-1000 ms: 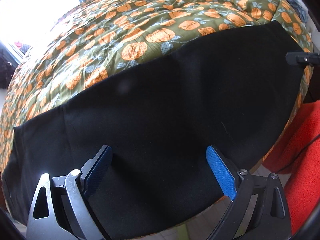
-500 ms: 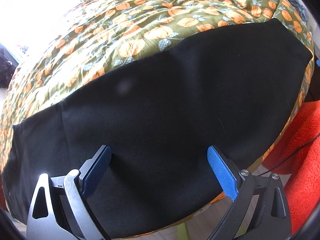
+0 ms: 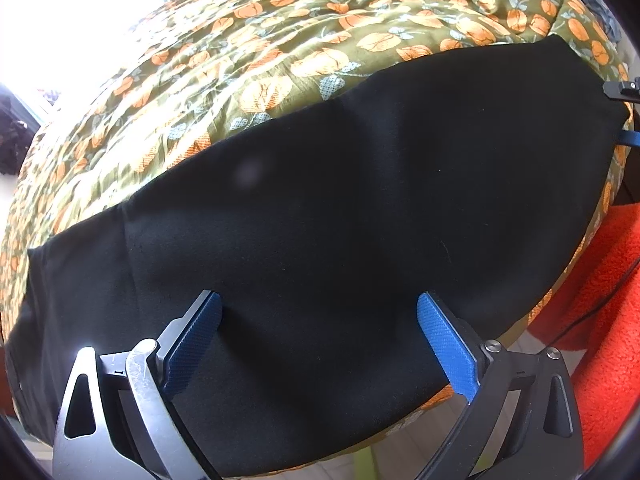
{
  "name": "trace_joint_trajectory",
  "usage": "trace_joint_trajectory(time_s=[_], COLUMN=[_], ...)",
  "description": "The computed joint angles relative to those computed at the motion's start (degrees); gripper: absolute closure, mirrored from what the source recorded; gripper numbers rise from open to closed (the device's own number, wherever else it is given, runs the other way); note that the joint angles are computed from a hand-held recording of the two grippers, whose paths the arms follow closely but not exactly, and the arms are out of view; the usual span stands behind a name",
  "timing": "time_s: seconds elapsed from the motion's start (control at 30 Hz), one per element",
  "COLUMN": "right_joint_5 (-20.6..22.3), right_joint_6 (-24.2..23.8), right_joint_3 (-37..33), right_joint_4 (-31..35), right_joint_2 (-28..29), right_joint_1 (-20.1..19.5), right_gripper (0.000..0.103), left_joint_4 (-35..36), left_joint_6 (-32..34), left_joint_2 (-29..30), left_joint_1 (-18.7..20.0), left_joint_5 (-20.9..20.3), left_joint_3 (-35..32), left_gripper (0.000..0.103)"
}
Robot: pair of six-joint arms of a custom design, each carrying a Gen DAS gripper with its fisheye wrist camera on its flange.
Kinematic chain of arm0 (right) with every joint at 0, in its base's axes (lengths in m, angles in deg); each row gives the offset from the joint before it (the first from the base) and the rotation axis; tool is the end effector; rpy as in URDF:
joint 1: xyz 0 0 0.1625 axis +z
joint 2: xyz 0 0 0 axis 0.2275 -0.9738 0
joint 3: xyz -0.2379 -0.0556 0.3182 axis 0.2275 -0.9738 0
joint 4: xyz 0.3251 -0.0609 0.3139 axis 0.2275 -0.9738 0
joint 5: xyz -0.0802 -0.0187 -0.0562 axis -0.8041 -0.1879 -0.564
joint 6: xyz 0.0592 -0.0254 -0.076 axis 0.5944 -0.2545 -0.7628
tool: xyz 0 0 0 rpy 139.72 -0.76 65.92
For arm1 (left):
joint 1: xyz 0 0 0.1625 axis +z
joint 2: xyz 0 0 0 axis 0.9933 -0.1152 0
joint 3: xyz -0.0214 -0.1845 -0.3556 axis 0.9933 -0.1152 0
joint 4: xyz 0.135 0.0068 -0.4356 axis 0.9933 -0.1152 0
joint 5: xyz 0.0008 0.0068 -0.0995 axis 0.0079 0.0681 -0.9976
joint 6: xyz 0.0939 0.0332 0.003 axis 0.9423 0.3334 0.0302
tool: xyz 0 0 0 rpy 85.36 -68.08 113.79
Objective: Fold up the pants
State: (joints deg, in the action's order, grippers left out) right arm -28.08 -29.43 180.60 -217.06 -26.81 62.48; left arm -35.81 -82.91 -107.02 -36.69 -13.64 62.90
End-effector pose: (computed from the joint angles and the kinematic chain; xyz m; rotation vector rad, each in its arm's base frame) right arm -0.0341 -0.6313 0.3703 -0.4247 -2.8693 0.7271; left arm -0.2960 -0.6201 0.0299 0.6148 2.1731 -0.3031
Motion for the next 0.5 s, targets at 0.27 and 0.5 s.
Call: trace_joint_trajectory(time_s=[0.27, 0.5], right_joint_5=[-0.38, 8.17], right_joint_6=[0.20, 0.36], right_joint_3=[-1.67, -0.29], right_joint_4=[-0.21, -1.41], right_joint_2=[1.92, 0.38], right_joint_1=[0.46, -1.58], right_gripper=[0.023, 0.026], left_joint_4=[0.00, -0.40], left_joint_6=[0.00, 0.28], left_joint_2=[0.12, 0.23], left_joint_1=[0.07, 0.27], left_joint_5=[-0.09, -0.25], left_joint_3=[-0.12, -0.21], left_gripper=[0.004, 0.003])
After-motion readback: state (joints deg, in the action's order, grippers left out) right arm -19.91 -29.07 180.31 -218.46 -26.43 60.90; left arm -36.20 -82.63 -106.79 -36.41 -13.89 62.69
